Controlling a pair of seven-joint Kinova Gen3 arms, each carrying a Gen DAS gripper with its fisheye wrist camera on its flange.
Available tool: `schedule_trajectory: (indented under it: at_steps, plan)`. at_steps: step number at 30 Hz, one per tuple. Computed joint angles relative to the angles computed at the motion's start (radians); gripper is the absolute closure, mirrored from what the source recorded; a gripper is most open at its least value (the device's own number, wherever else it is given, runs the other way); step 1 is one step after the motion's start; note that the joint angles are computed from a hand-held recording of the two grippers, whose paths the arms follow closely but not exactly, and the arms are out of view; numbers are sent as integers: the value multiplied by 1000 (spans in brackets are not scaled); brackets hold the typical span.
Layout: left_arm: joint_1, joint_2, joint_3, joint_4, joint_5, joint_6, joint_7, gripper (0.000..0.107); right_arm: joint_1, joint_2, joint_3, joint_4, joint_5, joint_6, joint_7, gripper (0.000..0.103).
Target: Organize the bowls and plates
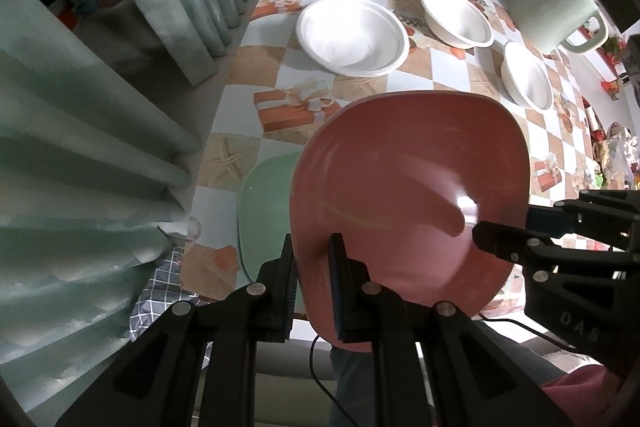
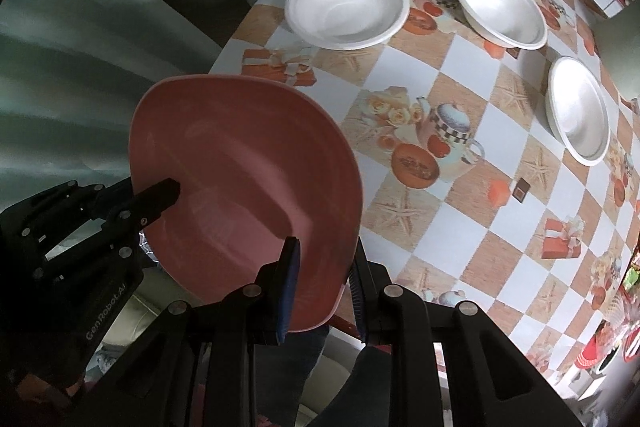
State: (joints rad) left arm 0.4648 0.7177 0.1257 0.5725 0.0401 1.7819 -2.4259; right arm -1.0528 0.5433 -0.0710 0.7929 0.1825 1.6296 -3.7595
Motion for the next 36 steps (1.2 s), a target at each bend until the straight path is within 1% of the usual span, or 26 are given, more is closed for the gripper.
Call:
schedule_trajectory:
  at_steps: [7, 15, 23, 27, 34, 36]
  plan:
    - [-9, 35, -13, -61, -9, 27, 11, 93, 25, 27, 2, -29, -11, -20, 52, 77]
    - [-9, 65, -25, -100, -24, 42, 18, 93, 51, 36, 3, -11, -36, -75, 87, 77]
    - [-1, 92, -38, -127, -42, 41, 19, 93, 80, 24, -3, 56, -59, -164, 103, 77]
    - [5, 106, -43, -132, -53, 32, 15, 93, 99, 16, -10, 103, -72, -225, 107, 77]
    - [15, 114, -49, -105, -70, 2, 15, 93, 125, 5, -21, 174, -98, -301, 109, 77]
    - [16, 117, -48, -103, -72, 0, 13, 89, 131, 5, -23, 186, -106, -314, 112, 77]
